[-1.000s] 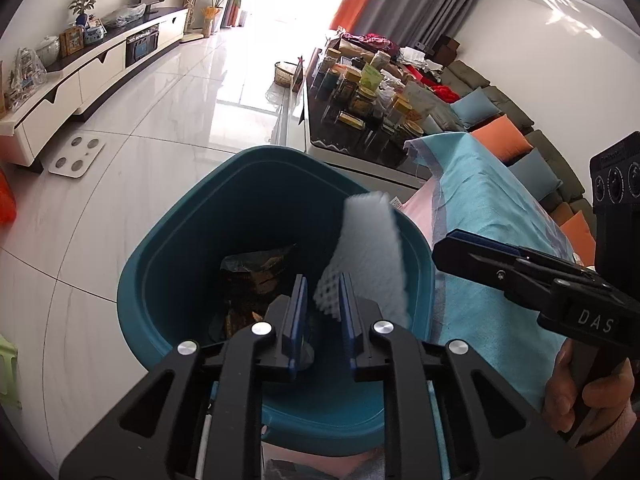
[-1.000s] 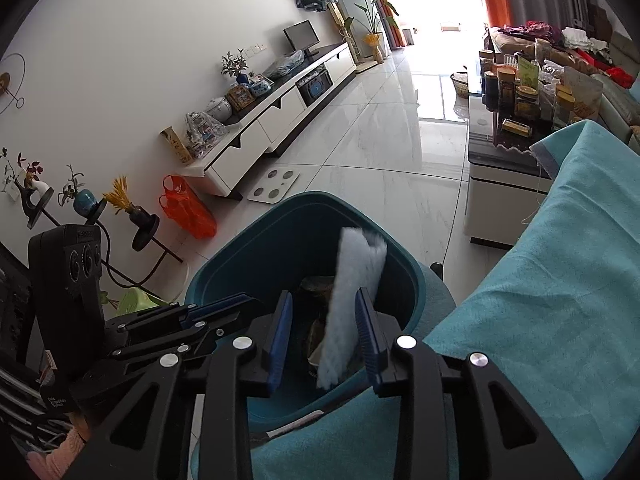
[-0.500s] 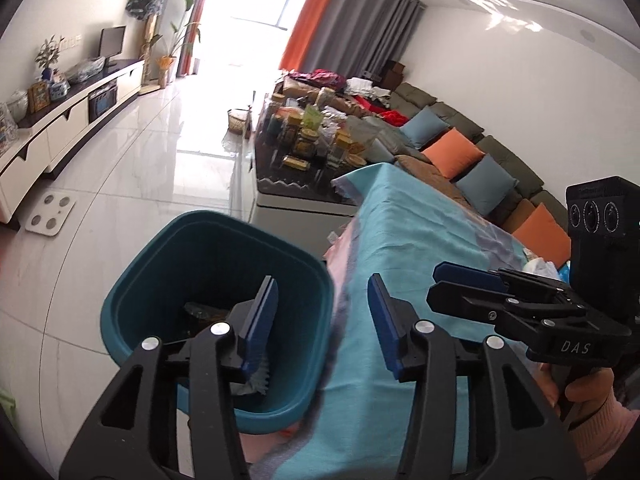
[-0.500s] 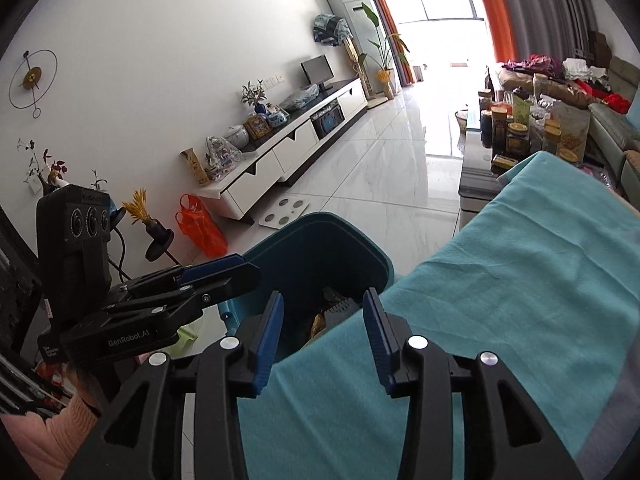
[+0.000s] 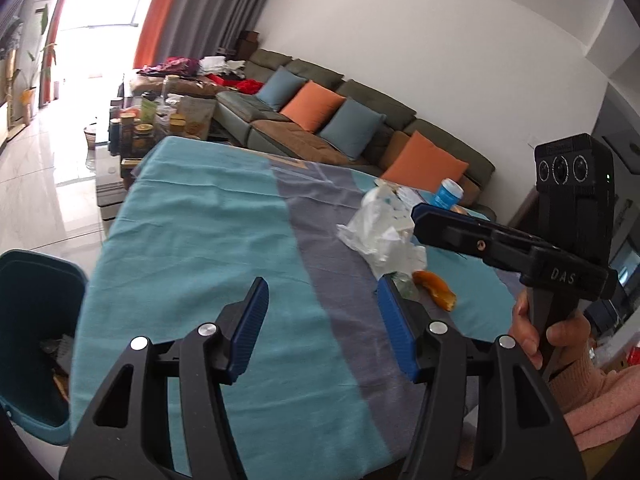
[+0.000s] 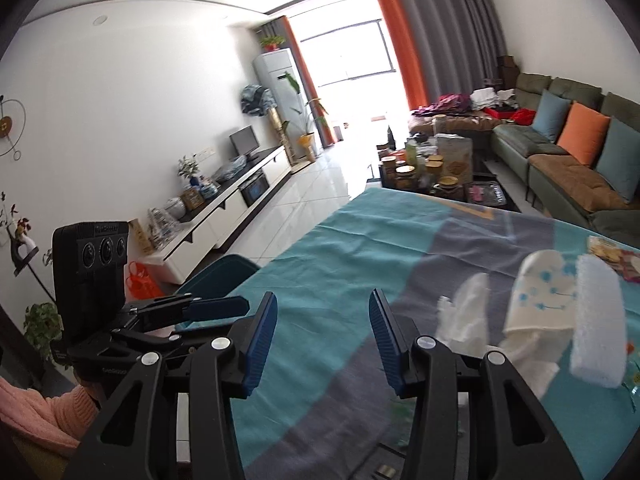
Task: Collect trash
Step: 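Grasp the green wrapper with the left gripper while the right gripper grasps a white tissue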
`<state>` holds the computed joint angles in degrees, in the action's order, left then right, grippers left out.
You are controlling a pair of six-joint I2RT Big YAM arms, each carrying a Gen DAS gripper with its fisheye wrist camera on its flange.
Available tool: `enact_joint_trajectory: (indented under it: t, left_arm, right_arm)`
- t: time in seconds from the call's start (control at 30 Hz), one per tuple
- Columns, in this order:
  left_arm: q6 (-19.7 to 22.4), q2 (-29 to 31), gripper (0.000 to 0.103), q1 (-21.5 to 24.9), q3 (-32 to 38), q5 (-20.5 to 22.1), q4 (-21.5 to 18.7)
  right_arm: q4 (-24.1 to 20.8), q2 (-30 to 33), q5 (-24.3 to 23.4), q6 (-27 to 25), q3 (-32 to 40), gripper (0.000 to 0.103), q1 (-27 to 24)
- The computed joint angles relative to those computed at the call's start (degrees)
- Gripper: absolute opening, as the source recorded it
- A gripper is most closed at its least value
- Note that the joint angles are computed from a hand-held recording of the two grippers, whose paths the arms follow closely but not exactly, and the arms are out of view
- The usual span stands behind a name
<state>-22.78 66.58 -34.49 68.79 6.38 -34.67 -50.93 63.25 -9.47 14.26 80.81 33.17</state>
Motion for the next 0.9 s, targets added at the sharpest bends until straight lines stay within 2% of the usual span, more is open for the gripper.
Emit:
enact_joint_trajectory:
  t: [0.27, 0.43, 0.63, 0.83, 0.9]
  left_arm:
    - [0.16, 7.64, 0.057, -6.18, 3.66, 2.35, 1.47]
    - [-0.34, 12.13, 0.057, -7.37, 6.78, 2.32, -0.03]
    - [-1.08, 16.16, 0.054, -6.87, 10.27, 4.27, -2.88]
    - [-1.69, 17.61, 0.039, -6.29, 11.28, 7.04, -3.34]
    - [-2.24, 18.06, 0.028, -6.00, 11.52, 8.23, -3.17]
  right_arm:
    - [-0.70, -4.05, 1.23, 1.94, -5.50, 0.046, -7.48]
    - [-0.94, -4.16, 0.77, 1.96, -7.64, 0.046, -9.23]
    - [-0.79, -3.77, 0.08, 1.88, -8.57, 0.046, -9.63]
    - [-0.85, -2.67, 0.05, 1.07, -8.01, 0.045, -9.53]
    - [-0.93, -2.09, -0.04, 0.73, -7.74, 0.045, -9.53]
